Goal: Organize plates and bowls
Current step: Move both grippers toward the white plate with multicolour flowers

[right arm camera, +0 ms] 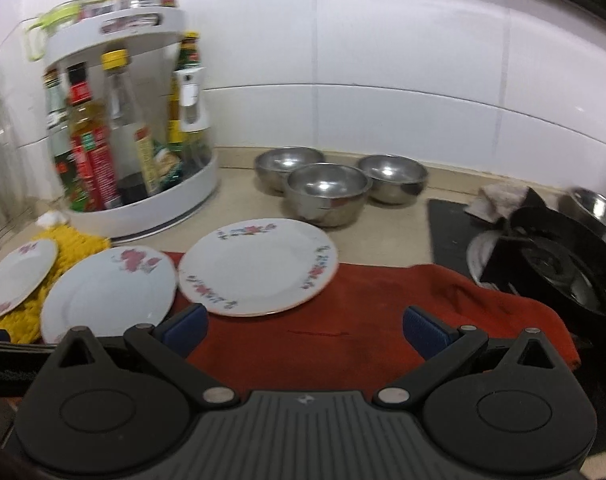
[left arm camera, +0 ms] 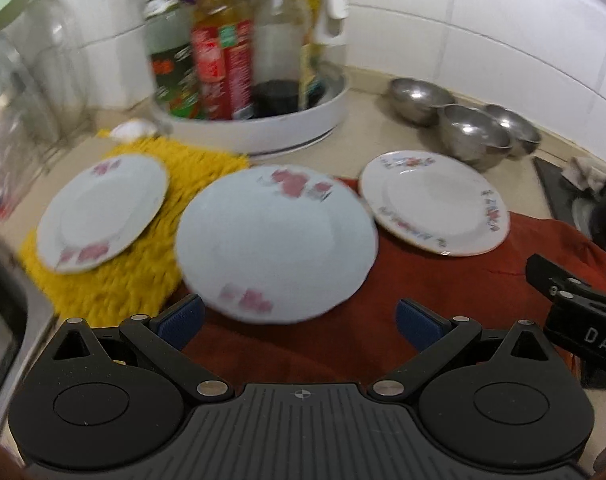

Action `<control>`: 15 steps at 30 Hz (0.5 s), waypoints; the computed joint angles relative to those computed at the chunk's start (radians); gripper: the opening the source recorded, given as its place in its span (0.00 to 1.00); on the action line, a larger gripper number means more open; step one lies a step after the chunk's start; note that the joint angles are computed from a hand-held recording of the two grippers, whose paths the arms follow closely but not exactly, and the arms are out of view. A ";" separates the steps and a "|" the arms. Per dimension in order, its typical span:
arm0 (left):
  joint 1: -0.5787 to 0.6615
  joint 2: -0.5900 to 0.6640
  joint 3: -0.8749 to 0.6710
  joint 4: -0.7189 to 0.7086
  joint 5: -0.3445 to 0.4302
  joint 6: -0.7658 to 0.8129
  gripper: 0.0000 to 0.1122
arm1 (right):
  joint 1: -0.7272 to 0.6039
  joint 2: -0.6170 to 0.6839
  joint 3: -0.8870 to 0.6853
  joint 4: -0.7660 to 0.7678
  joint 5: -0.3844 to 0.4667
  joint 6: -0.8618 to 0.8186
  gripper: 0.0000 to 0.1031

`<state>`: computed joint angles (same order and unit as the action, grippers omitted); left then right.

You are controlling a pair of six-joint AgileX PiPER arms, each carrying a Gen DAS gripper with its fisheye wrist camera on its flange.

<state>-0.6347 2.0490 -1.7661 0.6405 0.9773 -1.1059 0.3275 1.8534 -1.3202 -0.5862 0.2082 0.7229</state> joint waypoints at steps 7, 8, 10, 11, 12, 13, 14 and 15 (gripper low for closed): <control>0.058 0.019 -0.037 -0.081 -0.089 0.213 0.92 | 0.045 0.014 -0.035 -0.303 0.090 0.394 0.97; 0.067 0.018 -0.034 -0.093 -0.105 0.232 0.92 | 0.054 0.017 -0.041 -0.335 0.108 0.435 0.97; 0.087 0.009 -0.017 -0.115 -0.145 0.259 0.92 | 0.070 0.024 -0.054 -0.367 0.141 0.481 0.97; 0.096 0.004 -0.006 -0.126 -0.167 0.272 0.92 | 0.077 0.030 -0.064 -0.370 0.156 0.490 0.97; 0.104 0.002 -0.001 -0.134 -0.183 0.284 0.92 | 0.083 0.032 -0.068 -0.379 0.168 0.505 0.97; 0.112 -0.001 0.006 -0.143 -0.198 0.299 0.92 | 0.090 0.034 -0.071 -0.391 0.179 0.523 0.97; 0.119 -0.003 0.011 -0.150 -0.208 0.314 0.92 | 0.097 0.036 -0.073 -0.406 0.189 0.545 0.97; 0.125 -0.004 0.013 -0.154 -0.215 0.327 0.92 | 0.104 0.039 -0.078 -0.413 0.200 0.558 0.97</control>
<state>-0.5100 2.0452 -1.7530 0.4867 0.7620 -0.7785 0.4310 1.8924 -1.3982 -0.9991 0.4083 1.2807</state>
